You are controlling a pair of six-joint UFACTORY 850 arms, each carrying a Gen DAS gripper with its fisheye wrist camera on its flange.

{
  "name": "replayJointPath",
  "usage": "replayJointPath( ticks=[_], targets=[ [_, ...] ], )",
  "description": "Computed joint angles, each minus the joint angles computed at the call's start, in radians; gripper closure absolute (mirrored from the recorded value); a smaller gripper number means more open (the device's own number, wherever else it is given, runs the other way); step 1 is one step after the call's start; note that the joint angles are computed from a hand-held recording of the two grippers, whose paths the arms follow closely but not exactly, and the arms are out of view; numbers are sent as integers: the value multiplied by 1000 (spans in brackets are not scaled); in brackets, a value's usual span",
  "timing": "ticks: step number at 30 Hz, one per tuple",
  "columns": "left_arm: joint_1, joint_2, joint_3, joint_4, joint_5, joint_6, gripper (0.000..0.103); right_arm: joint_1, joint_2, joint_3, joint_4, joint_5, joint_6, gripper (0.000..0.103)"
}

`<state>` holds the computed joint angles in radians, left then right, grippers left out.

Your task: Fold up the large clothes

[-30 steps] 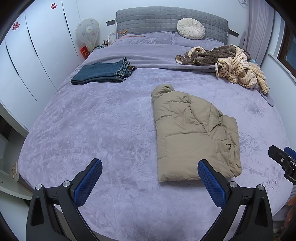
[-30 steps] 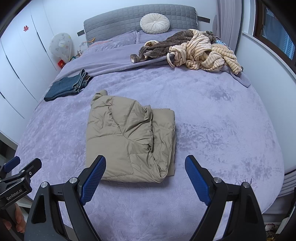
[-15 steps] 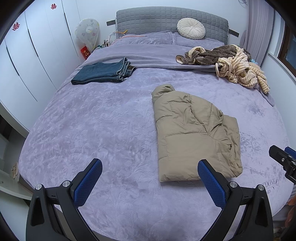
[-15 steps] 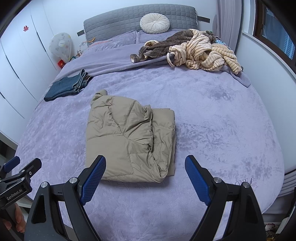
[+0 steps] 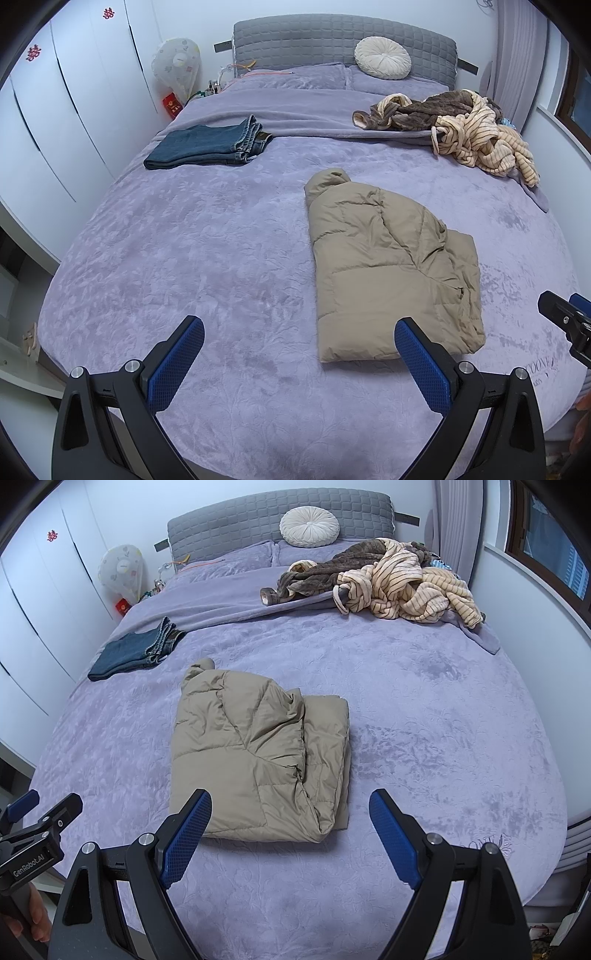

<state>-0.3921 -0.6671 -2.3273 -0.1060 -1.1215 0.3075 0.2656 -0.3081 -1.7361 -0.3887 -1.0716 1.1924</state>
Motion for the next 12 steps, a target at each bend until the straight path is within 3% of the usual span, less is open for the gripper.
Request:
replayJointPath(
  ticks=[12],
  targets=[
    [17, -4, -3, -23, 22, 30, 0, 4, 1, 3, 2, -6, 3, 14]
  ],
)
